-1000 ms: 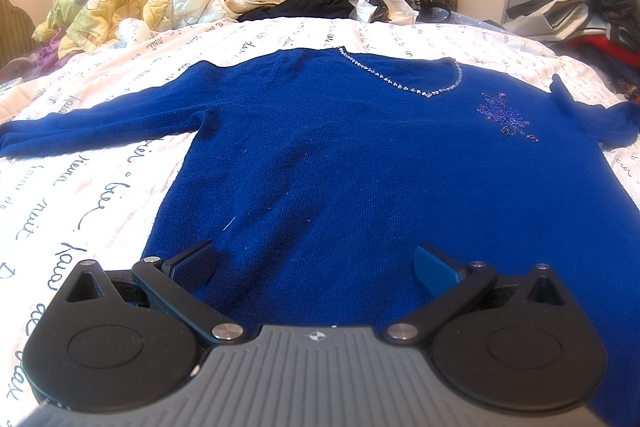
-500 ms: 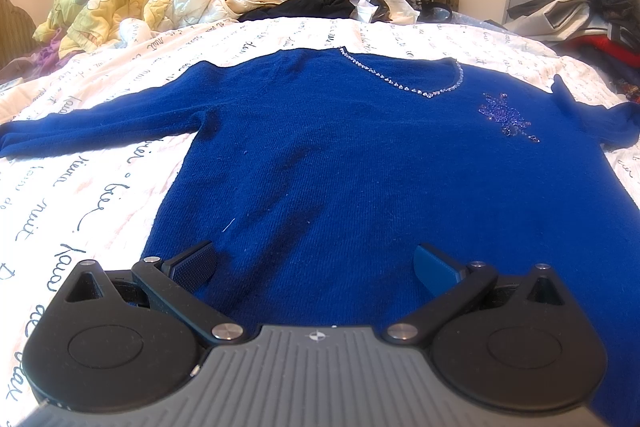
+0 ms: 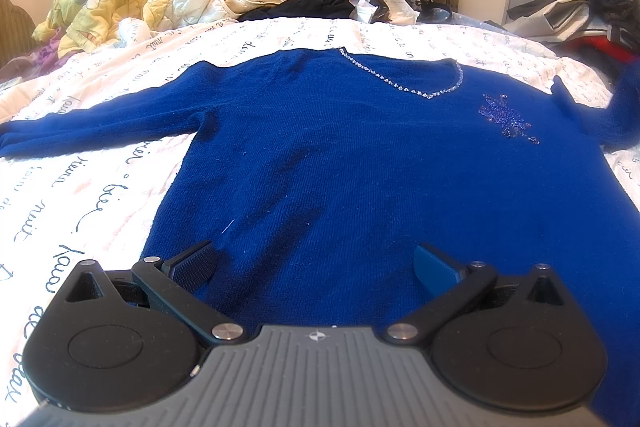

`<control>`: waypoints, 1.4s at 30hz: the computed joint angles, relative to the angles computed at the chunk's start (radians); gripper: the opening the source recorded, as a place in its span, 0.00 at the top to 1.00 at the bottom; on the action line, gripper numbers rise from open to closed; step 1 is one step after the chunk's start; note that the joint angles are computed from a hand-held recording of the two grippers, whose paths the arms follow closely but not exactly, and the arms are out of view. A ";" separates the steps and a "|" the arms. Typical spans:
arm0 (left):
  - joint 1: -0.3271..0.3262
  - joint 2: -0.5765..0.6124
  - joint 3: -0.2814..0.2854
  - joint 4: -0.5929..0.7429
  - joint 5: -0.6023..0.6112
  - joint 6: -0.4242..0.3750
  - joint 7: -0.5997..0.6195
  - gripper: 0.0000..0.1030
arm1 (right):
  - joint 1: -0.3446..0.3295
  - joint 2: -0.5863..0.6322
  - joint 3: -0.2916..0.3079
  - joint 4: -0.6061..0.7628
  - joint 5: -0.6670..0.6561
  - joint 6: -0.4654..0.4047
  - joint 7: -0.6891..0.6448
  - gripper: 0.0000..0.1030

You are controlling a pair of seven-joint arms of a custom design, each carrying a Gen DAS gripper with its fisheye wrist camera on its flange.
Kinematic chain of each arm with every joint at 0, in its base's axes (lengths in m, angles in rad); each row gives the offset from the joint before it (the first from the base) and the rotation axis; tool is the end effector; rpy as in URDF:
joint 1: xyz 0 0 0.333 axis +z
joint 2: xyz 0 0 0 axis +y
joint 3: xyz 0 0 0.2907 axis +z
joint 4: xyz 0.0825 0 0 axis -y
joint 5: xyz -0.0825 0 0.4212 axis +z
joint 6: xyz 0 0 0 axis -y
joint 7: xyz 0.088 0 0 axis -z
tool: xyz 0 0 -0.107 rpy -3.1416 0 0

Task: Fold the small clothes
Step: 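Grasp the sweater sleeve cuff nearest the right tool with the right tool, then fold the held sleeve across the sweater body with the right tool while the left tool grasps the other sleeve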

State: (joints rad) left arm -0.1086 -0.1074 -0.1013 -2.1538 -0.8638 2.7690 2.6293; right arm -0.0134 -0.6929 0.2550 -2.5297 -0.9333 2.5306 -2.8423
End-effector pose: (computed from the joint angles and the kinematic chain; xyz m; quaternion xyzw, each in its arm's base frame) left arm 0.5866 -0.0928 0.4759 -0.4341 0.7947 -0.3718 0.2044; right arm 0.4290 0.1228 0.5368 -0.2380 0.8250 -0.3544 0.3704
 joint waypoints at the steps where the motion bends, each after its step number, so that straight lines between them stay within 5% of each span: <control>1: 0.000 0.000 0.000 0.000 0.001 0.001 -0.001 0.00 | 0.000 0.060 0.015 0.053 -0.028 0.073 0.013 0.90; 5: -0.001 0.000 0.001 0.000 0.001 0.000 0.000 0.00 | -0.052 0.371 0.138 0.348 -0.295 0.284 0.205 0.89; 7: 0.001 0.002 0.004 0.007 0.000 -0.015 0.008 0.00 | -0.043 0.542 0.173 0.502 -0.409 0.319 0.308 0.63; 8: 0.005 0.004 0.007 0.016 0.007 -0.038 0.010 0.00 | -0.022 0.615 0.171 0.559 -0.394 0.337 0.293 0.29; 9: 0.011 0.004 0.010 0.027 0.023 -0.068 0.005 0.00 | 0.001 0.656 0.173 0.591 -0.399 0.319 0.323 0.17; 13: 0.043 0.016 0.039 0.124 -0.019 -0.268 0.004 0.00 | 0.094 0.618 0.190 0.509 -0.655 0.151 0.700 0.18; 16: 0.066 0.090 0.036 0.270 -0.051 -0.426 -0.045 0.00 | 0.172 0.581 0.194 0.419 -0.472 -0.028 0.519 0.18; 18: 0.070 0.155 0.007 0.360 -0.031 -0.456 -0.096 0.00 | 0.217 0.591 0.186 0.407 -0.367 -0.107 0.378 0.18; 21: 0.053 0.273 -0.045 0.490 0.048 -0.441 -0.194 0.05 | 0.254 0.577 0.158 0.385 -0.418 -0.105 0.442 0.17; 25: 0.007 0.432 -0.083 0.663 0.325 -0.469 -0.498 0.47 | 0.299 0.599 0.110 0.407 -0.413 -0.112 0.447 0.17; 27: -0.016 0.447 -0.089 0.664 0.363 -0.401 -0.508 0.52 | 0.322 0.608 0.087 0.411 -0.426 -0.113 0.456 0.17; 28: -0.020 0.458 -0.092 0.679 0.396 -0.406 -0.521 0.80 | 0.334 0.606 0.076 0.405 -0.438 -0.110 0.474 0.16; 29: -0.030 0.459 -0.093 0.676 0.433 -0.379 -0.530 0.94 | 0.344 0.606 0.063 0.403 -0.451 -0.106 0.493 0.16; 32: -0.014 0.437 -0.116 0.665 0.429 -0.321 -0.504 0.94 | 0.377 0.597 0.027 0.387 -0.484 -0.094 0.544 0.16; 36: 0.044 0.409 -0.148 0.661 0.307 -0.209 -0.326 0.94 | 0.421 0.600 -0.017 0.389 -0.496 -0.094 0.558 0.15; 39: 0.023 0.473 -0.097 0.748 0.416 -0.162 -0.366 0.94 | 0.437 0.599 -0.034 0.386 -0.512 -0.088 0.574 0.13; 42: 0.006 0.567 -0.040 0.865 0.566 -0.238 -0.482 0.94 | 0.445 0.601 -0.043 0.387 -0.519 -0.086 0.584 0.12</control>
